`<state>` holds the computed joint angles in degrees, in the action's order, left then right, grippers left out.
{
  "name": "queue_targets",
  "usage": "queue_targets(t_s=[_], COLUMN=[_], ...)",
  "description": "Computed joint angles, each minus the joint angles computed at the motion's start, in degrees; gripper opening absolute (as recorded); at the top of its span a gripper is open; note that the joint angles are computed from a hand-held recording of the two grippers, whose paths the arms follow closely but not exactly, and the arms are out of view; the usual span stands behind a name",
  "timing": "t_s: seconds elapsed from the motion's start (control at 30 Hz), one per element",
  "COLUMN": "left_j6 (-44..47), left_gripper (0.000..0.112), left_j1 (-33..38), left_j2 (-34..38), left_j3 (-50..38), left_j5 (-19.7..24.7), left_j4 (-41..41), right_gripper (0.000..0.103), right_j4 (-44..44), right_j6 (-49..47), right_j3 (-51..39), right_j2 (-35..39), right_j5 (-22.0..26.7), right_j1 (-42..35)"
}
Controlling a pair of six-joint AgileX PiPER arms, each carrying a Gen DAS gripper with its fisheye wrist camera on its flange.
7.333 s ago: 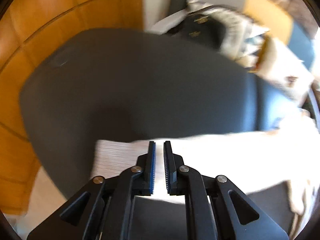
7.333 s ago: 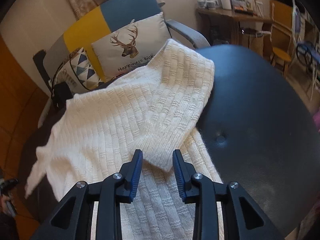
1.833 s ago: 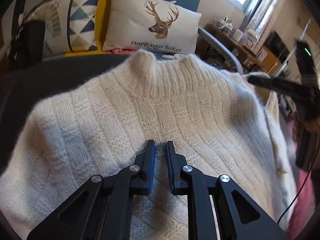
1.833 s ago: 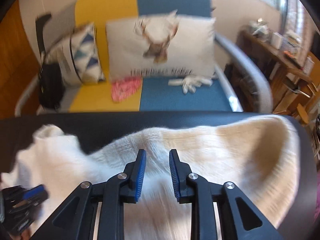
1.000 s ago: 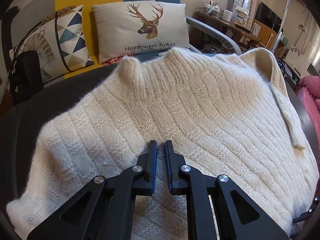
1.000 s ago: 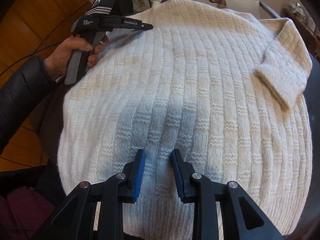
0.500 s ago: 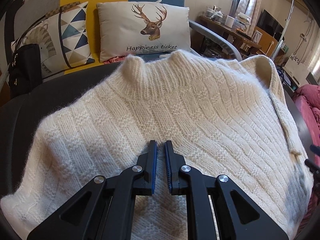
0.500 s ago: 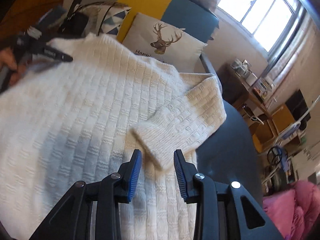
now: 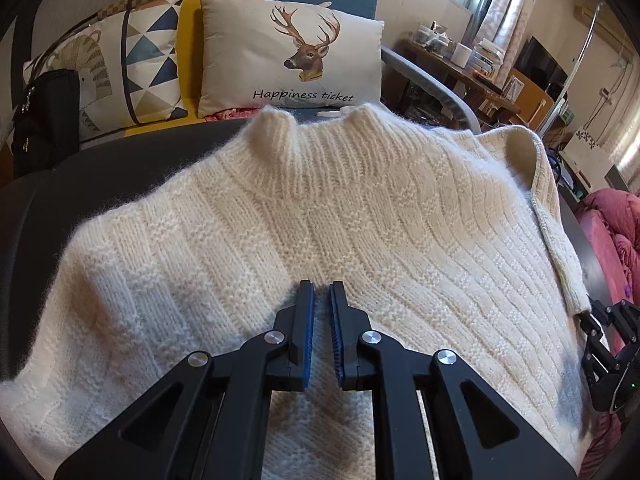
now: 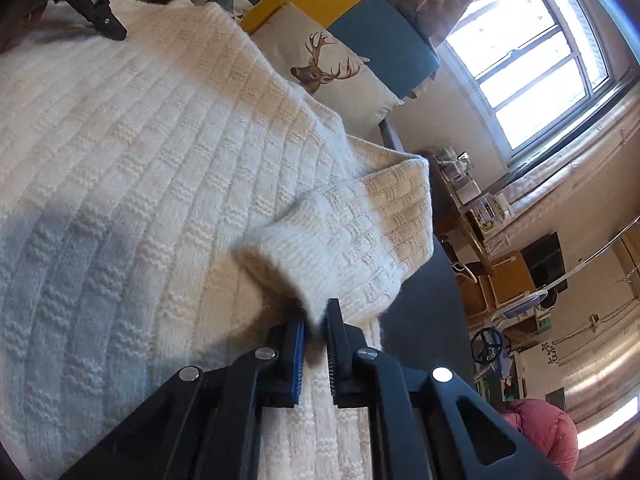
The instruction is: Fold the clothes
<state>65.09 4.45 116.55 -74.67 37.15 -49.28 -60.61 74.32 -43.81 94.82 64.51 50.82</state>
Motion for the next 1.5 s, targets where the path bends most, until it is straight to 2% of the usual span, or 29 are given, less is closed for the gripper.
queue_targets(t_s=[0.17, 0.3, 0.4, 0.57, 0.67, 0.8, 1.07, 1.1, 1.17, 1.27, 1.33, 1.5], left_j6=[0.25, 0.16, -0.19, -0.42, -0.54, -0.67, -1.13, -1.19, -1.31, -1.35, -1.13, -1.10], left_gripper=[0.011, 0.011, 0.011, 0.011, 0.011, 0.011, 0.011, 0.011, 0.011, 0.011, 0.011, 0.011], left_j1=[-0.68, -1.21, -1.36, -1.49, -1.55, -1.61, -1.84, -1.87, -1.93, -1.95, -1.81, -1.77], left_j2=[-0.75, -1.27, -1.32, -1.33, -1.33, -1.33, -1.39, -1.40, -1.42, -1.41, -1.29, -1.42], left_j3=[1.00, 1.62, 1.59, 1.53, 1.51, 1.49, 1.51, 1.52, 1.54, 1.55, 1.46, 1.54], left_j5=[-1.63, -2.77, -2.86, -3.04, -3.13, -3.21, -3.52, -3.56, -3.64, -3.69, -3.56, -3.50], left_j4=[0.51, 1.10, 1.47, 1.86, 2.07, 2.29, 2.90, 2.96, 3.10, 3.06, 2.85, 2.71], right_gripper=[0.007, 0.007, 0.007, 0.007, 0.007, 0.007, 0.008, 0.008, 0.015, 0.020, 0.024, 0.025], right_j4=[2.16, 5.98, 10.51, 22.71, 30.58, 36.40, 36.59, 38.23, 43.50, 49.36, 49.83, 49.75], right_j6=[-1.65, -5.16, -10.01, -25.26, -34.32, -41.11, -40.76, -41.39, -43.69, -45.27, -45.07, -45.57], right_j3=[-0.29, -1.89, -4.92, -13.39, -19.54, -28.01, -41.31, -42.50, -43.97, -41.45, -37.91, -30.80], right_j2=[-4.25, -12.10, -19.58, -26.21, -23.86, -15.21, 5.34, 7.06, 9.85, 9.66, 7.18, 0.14], right_j5=[-0.73, -3.38, -5.86, -13.63, -17.08, -17.80, -12.60, -12.45, -12.74, -15.93, -18.42, -21.29], right_j1=[-0.97, -6.76, -15.13, -37.04, -49.36, -60.14, -68.87, -70.03, -72.81, -76.52, -77.59, -81.08])
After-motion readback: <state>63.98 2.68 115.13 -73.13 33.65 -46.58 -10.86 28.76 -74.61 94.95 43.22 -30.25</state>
